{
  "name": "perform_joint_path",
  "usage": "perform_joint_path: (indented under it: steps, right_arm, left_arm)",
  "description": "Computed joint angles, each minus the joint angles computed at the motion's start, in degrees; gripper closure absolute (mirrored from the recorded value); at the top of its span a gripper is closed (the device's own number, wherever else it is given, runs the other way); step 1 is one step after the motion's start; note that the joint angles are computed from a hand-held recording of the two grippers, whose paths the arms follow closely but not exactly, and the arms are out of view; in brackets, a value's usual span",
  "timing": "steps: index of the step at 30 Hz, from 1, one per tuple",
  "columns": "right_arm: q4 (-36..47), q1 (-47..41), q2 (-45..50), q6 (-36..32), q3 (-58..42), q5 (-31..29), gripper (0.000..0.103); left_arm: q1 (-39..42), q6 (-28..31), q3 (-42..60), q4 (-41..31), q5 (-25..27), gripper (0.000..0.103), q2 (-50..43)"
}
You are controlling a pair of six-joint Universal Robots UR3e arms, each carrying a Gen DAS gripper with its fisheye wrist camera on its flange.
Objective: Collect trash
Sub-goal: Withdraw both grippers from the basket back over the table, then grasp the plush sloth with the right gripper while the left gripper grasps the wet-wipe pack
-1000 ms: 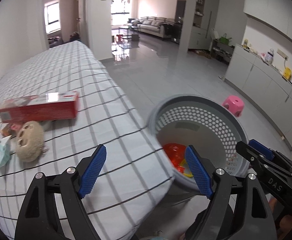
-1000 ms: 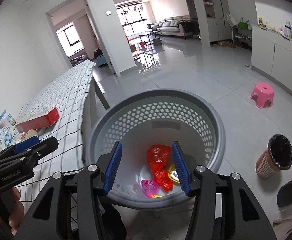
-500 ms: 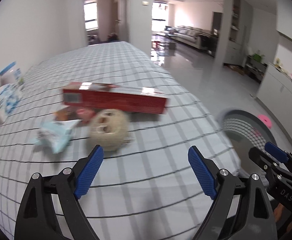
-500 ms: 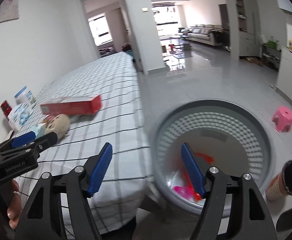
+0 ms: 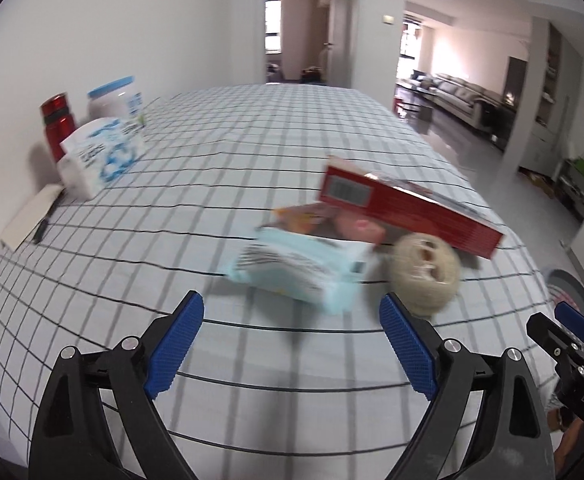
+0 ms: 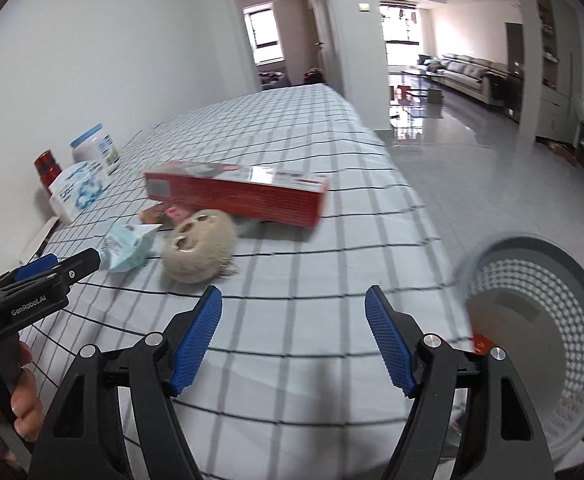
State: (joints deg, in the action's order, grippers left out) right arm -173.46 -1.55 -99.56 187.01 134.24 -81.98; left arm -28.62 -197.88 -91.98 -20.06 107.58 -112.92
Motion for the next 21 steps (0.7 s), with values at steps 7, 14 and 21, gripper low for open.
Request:
perform_joint_path:
  steps: [7,14,21]
  right_arm:
    - [0.85,6.41,11.01,1.84,-10.91,-2.96,0.028]
    - [3.0,9.48,18.86,2.54,-19.67,-3.87,0.028]
    - [8.2,11.55,24.68,2.91,-27.72,-5.4,0.026]
  left_arm:
    - [4.84,0.17,-3.29,1.83,-2.1,0.015,0.66]
    - [6.97,0.32,-4.05,2.05,-2.47,0.015,0.67]
    - [7.57,0.69,-4.23,2.45,-2.2,0.015,0.63]
